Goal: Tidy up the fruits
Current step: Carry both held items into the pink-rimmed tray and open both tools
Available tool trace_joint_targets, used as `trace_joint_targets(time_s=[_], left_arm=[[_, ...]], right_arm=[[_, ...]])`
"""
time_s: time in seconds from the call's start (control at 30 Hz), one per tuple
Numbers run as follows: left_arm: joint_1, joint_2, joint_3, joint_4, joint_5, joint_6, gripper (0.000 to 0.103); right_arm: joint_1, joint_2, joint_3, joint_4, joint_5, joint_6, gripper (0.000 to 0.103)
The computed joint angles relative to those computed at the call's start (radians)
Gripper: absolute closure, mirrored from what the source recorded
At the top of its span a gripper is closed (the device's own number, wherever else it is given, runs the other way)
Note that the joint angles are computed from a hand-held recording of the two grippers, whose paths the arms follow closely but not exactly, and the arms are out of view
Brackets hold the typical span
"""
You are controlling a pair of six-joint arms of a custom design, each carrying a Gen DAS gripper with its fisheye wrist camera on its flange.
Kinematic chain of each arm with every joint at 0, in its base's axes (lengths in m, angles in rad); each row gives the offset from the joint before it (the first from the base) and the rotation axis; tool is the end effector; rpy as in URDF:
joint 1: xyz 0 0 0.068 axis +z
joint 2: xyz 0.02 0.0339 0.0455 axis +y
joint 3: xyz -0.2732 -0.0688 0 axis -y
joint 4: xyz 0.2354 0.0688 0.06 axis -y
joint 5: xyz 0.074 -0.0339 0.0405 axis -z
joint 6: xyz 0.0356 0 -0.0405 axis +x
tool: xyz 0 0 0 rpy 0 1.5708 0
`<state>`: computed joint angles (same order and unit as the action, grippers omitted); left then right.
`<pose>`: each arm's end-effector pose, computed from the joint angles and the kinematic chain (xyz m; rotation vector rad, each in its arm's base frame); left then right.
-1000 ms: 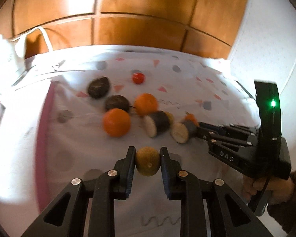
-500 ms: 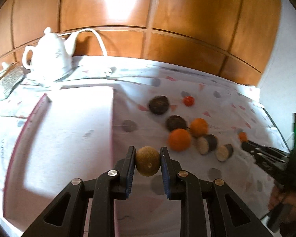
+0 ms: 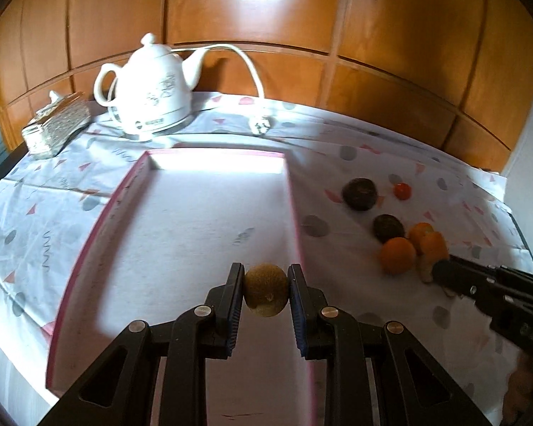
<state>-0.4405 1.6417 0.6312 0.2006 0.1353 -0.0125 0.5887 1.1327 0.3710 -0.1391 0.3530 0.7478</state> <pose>0.2608 -0.1283 0.1394 0.5740 2.3345 -0.3745 0.1587 0.0911 0.1577 0.3393 2.3810 0.1817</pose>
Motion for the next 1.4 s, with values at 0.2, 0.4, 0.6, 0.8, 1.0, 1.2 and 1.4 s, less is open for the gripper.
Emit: trace_joint_targets(time_s=[0.2,0.4,0.6,0.8,1.0,1.2,1.4], left_arm=[[0.075,0.016,0.012,0.002,0.011,0.019,0.078],[0.131,0.054,0.039,0.001,0.008,0.026,0.078],[0.174,0.100,0.077,-0.007,0.003,0.014,0.078],[0.195,0.113,0.089,-0.016,-0.007,-0.004,0.055],[0.200,0.087,0.065,-0.014,0.009,-0.029,0.041],[0.165,0.035,0.022,0.011,0.001,-0.043,0.035],[0.103,-0.006,-0.008,0.012,-0.007,-0.039,0.034]], right_arm=[[0.032,0.214,0.112,0.140,-0.101,-0.033,0.088],[0.039,0.378,0.223,0.176,-0.120,-0.035,0.088],[0.044,0.465,0.288,0.189,-0.121,-0.025,0.087],[0.051,0.526,0.330,0.201,-0.102,-0.024,0.073],[0.087,0.510,0.305,0.178,-0.018,0.006,0.073],[0.140,0.422,0.235,0.115,0.149,0.081,0.072],[0.127,0.285,0.128,0.057,0.203,0.163,0.072]])
